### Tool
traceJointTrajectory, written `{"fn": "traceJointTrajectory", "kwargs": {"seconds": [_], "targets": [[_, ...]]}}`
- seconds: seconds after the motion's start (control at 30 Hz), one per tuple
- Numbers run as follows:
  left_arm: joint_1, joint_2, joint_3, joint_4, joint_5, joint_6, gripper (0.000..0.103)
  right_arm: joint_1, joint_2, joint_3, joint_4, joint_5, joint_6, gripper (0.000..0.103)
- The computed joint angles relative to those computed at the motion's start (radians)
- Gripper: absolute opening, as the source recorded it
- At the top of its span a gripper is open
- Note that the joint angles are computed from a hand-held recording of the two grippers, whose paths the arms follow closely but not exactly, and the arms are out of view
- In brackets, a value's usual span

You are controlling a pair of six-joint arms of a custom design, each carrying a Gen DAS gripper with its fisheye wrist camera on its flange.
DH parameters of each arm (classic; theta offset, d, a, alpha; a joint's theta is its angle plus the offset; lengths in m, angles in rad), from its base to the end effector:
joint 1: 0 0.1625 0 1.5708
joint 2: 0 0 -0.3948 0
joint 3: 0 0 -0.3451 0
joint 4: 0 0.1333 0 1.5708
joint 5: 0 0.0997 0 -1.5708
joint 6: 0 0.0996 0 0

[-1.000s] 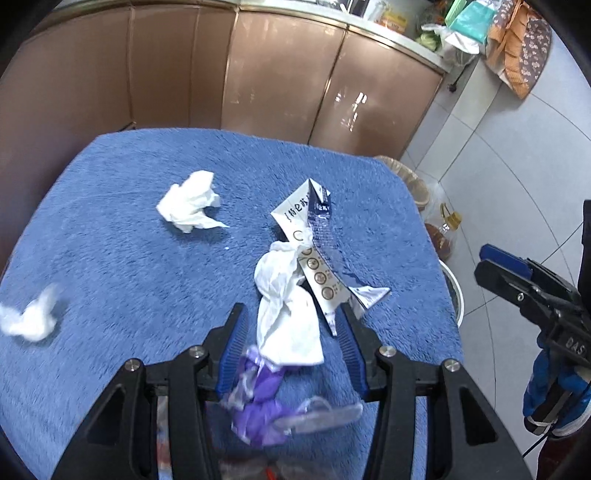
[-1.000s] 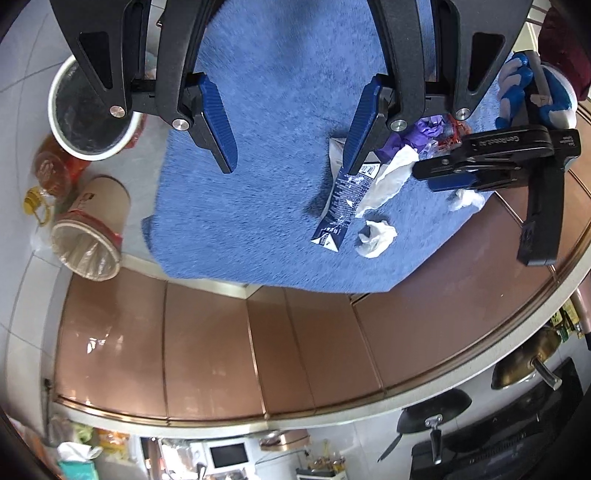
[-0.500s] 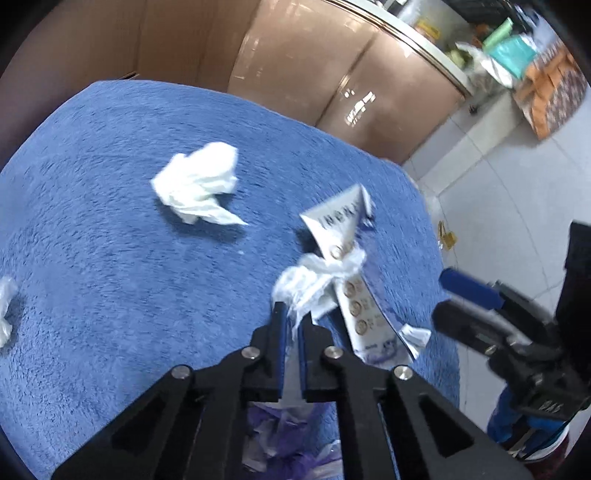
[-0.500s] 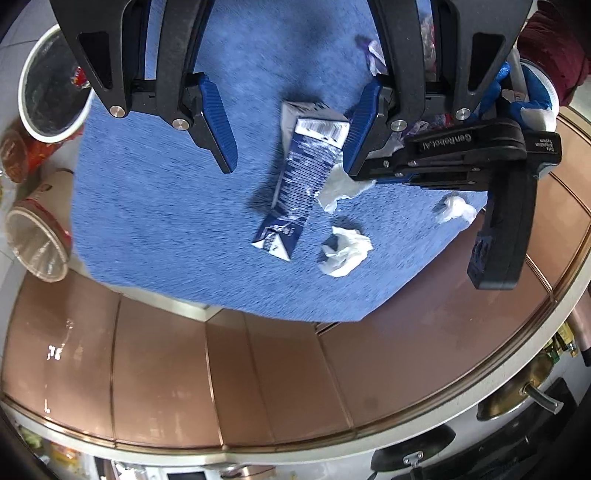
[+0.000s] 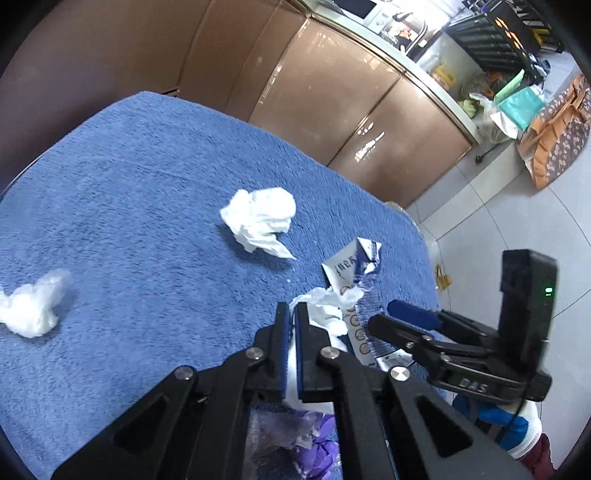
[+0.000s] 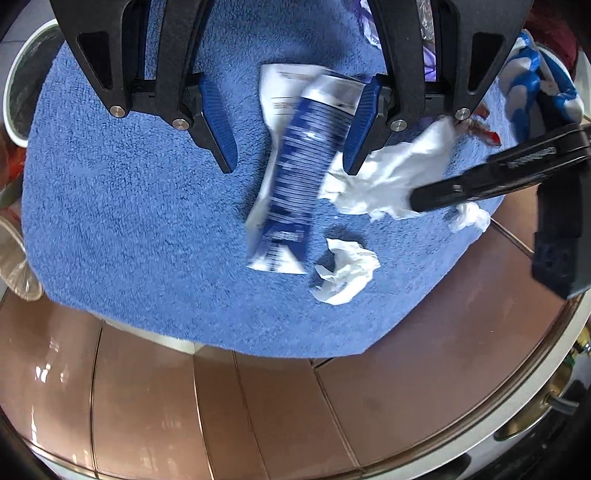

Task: Collect trash
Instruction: 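Grasp the white tissue with the left tool while the right tool grasps the blue milk carton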

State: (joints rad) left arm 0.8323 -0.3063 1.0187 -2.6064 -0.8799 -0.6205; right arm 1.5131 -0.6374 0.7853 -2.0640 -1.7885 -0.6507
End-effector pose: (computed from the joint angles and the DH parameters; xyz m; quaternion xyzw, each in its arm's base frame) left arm -0.3638 -0.6919 0.0148 0.0004 0.9303 -0.3278 0.1648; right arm 0.0663 -0.7905 0.2888 0.2683 -0.9420 0.1231 0.1596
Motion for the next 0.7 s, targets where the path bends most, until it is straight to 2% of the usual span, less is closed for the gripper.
{"fn": "traceJointTrajectory", "kwargs": {"seconds": [0.1,0.2,0.47,0.53,0.6,0.67,0.7], "targets": [[-0.006,-0.024,0.043,-0.029,0.012,-0.002,0.002,-0.003,0.014,-0.023,0.033,0.007,0.017,0.058],[-0.008,-0.019,0.029,-0.024,0.017,-0.001,0.002,0.007,0.019,-0.018,0.027,-0.012,0.01,0.058],[-0.007,-0.016,0.019,-0.008,-0.045,0.045,0.005,0.031,0.052,-0.039,0.034,-0.067,0.008,0.058],[-0.005,-0.009,0.004,0.018,-0.055,0.05,0.011,0.031,0.057,-0.045,0.04,-0.069,0.014,0.058],[-0.001,0.003,-0.021,0.056,-0.071,0.056,0.031,0.027,0.064,-0.056,0.058,-0.068,0.021,0.056],[0.0,0.021,-0.053,0.095,-0.081,0.066,0.038,0.018,0.068,-0.078,0.092,-0.044,0.035,0.054],[0.001,0.031,-0.073,0.117,-0.082,0.071,0.038,0.013,0.069,-0.088,0.109,-0.031,0.039,0.052]]}}
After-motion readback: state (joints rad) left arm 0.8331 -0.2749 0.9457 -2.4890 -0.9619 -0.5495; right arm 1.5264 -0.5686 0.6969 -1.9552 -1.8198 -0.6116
